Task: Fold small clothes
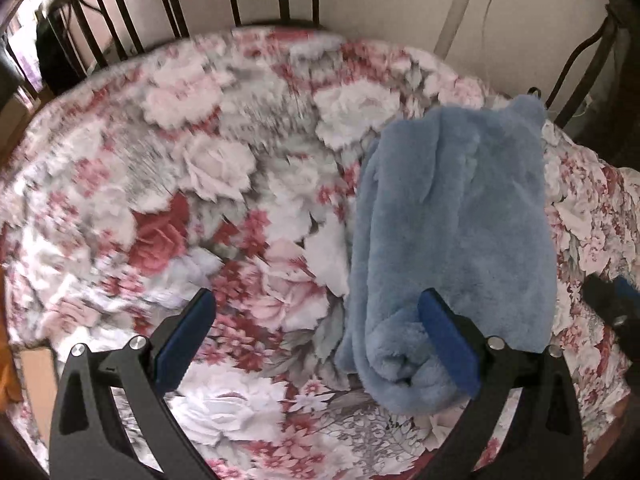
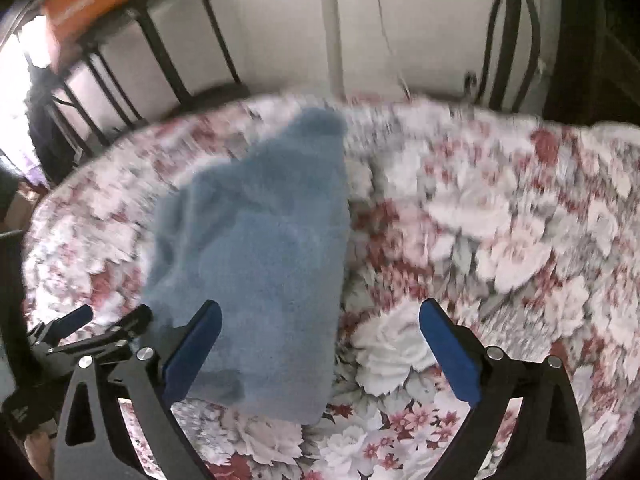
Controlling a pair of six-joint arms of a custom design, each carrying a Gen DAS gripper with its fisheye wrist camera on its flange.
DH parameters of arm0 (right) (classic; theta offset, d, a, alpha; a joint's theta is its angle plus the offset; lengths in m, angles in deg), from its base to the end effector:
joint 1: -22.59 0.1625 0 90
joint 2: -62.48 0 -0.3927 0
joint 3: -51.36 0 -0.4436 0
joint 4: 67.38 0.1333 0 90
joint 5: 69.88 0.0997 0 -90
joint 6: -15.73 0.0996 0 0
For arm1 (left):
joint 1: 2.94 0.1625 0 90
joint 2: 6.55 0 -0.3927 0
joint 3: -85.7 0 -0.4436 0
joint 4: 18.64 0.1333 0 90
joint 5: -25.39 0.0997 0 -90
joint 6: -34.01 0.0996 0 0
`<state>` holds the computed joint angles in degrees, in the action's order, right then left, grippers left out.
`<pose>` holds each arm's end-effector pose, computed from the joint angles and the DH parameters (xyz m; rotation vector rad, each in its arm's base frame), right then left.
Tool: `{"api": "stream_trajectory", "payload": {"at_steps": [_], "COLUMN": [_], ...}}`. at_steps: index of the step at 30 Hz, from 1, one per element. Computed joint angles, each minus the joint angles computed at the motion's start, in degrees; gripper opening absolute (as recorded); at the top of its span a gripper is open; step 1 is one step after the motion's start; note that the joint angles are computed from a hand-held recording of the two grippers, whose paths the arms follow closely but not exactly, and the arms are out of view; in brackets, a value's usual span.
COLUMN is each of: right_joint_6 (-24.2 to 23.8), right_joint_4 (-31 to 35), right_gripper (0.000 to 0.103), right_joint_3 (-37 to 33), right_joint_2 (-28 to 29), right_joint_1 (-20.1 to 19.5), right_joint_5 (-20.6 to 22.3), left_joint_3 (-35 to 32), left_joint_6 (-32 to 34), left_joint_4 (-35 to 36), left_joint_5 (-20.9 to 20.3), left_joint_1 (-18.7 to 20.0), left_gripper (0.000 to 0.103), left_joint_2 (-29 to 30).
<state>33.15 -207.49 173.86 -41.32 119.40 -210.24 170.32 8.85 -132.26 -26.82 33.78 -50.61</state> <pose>0.1089 -0.4349 0.3994 -0.5059 -2.2204 0.8434 -0.4382 -0.5693 0.0428 0.7134 2.3368 -0.2466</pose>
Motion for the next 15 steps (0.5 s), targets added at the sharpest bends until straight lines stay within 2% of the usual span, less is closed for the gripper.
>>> {"api": "stream_trajectory", "payload": {"at_steps": [1, 2, 3, 5, 7, 8, 12, 15], "right_joint_6": [3.31, 4.28, 2.9, -0.74, 0.36, 0.75, -0.83, 3.84], "right_joint_4": [5.53, 8.72, 9.51, 5.49, 6.58, 7.79, 5.96, 10.88], "right_gripper": [0.099, 0.099, 0.1, 0.1, 0.1, 0.1, 0.1, 0.1], "right_joint_3": [-1.07, -1.25, -0.89, 0.98, 0.68, 0.06, -0.04, -2.71], "right_joint_2": [0.76, 1.74, 2.34, 1.31, 0.43, 0.44, 1.57, 2.03], "right_joint_1": [-1.08, -3.1, -5.84, -9.53, -11.39, -11.46, -8.66, -5.86], "right_joint_5": [0.16, 1.24, 4.71, 11.15, 14.96, 15.53, 10.55, 7.0], "left_joint_3": [-0.93, -1.99, -3.36, -3.6, -3.59, -3.64, -4.21, -3.87], "left_joint_6": [-0.99, -2.11, -3.5, -3.79, -2.65, -2.64, -4.64, -5.41], "left_joint_4": [1.86, 4.13, 7.33, 8.02, 7.48, 7.47, 7.66, 4.64], "left_joint_5": [-0.52, -1.0, -1.47, -0.96, -0.39, -0.38, -2.67, -6.54], "left_joint_1": [0.56, 1.18, 1.96, 2.38, 2.28, 2.28, 2.78, 3.48], "left_gripper": [0.099, 0.099, 0.099, 0.099, 0.099, 0.099, 0.099, 0.099], "left_joint_2": [1.03, 2.22, 3.78, 4.74, 5.01, 5.05, 4.4, 1.67]}}
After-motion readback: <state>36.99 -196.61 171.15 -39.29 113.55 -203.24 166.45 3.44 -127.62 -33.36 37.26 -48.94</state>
